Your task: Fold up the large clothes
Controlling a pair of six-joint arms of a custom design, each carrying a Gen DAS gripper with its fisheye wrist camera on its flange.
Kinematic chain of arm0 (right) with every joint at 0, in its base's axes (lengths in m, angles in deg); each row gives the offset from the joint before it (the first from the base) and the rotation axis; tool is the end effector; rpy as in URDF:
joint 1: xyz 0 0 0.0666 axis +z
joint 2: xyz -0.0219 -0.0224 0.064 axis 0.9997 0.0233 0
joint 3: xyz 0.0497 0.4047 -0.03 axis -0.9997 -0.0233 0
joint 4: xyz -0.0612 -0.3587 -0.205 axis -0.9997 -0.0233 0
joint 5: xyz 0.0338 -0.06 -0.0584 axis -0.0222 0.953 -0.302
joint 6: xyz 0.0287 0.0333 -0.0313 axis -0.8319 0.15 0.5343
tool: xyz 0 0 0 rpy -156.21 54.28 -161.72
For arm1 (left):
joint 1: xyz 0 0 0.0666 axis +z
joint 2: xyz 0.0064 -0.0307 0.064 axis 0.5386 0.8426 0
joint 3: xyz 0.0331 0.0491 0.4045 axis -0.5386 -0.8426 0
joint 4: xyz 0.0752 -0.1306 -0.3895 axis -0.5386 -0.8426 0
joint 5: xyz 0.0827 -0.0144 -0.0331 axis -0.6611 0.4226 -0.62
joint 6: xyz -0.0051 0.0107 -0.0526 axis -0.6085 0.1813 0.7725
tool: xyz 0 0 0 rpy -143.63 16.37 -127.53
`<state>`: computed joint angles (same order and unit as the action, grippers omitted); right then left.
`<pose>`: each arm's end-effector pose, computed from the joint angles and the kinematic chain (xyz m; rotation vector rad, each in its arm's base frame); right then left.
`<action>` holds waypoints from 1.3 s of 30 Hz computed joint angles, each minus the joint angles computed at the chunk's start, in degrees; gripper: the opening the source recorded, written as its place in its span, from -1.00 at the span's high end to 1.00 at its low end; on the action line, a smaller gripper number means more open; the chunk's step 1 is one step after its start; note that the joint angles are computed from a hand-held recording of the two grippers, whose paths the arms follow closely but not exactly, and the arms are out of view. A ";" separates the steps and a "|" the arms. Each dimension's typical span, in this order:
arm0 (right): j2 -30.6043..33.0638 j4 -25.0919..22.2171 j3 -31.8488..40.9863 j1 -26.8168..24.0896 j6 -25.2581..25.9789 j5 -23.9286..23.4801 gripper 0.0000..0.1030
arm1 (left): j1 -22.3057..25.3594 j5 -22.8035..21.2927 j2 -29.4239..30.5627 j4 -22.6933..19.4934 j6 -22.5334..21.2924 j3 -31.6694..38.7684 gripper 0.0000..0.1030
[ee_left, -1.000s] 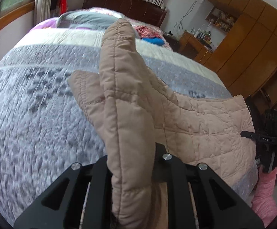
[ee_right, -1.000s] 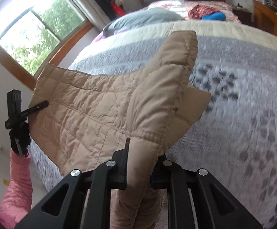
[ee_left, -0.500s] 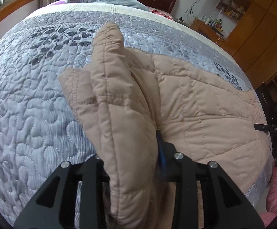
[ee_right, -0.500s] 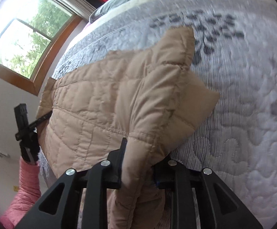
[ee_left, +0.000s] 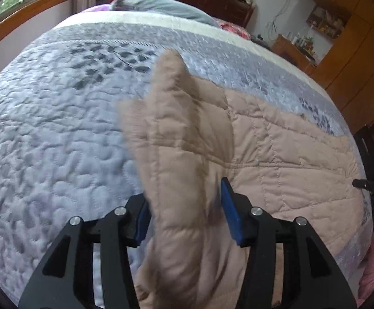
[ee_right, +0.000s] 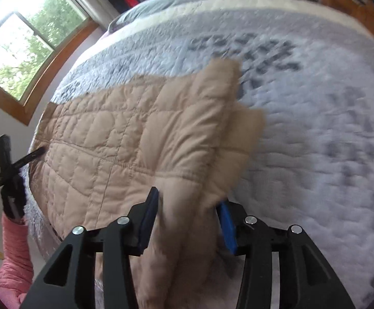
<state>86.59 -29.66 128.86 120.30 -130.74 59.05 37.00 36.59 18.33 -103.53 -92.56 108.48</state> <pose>0.3631 0.2209 0.5252 0.3418 2.6473 0.3916 0.5836 0.0288 0.5527 0.4054 2.5632 -0.4968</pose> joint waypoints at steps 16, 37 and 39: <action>11.26 -11.36 16.39 5.14 4.61 6.23 0.12 | -8.53 -11.63 -2.22 2.26 -0.17 2.22 -0.01; 11.84 -10.25 11.37 4.12 -0.45 5.62 0.09 | -8.38 -12.64 -3.00 5.60 3.89 -3.11 -0.09; 11.37 -11.71 12.37 4.60 -1.07 5.20 0.04 | -6.99 -12.21 -6.08 5.82 4.87 -5.06 -0.17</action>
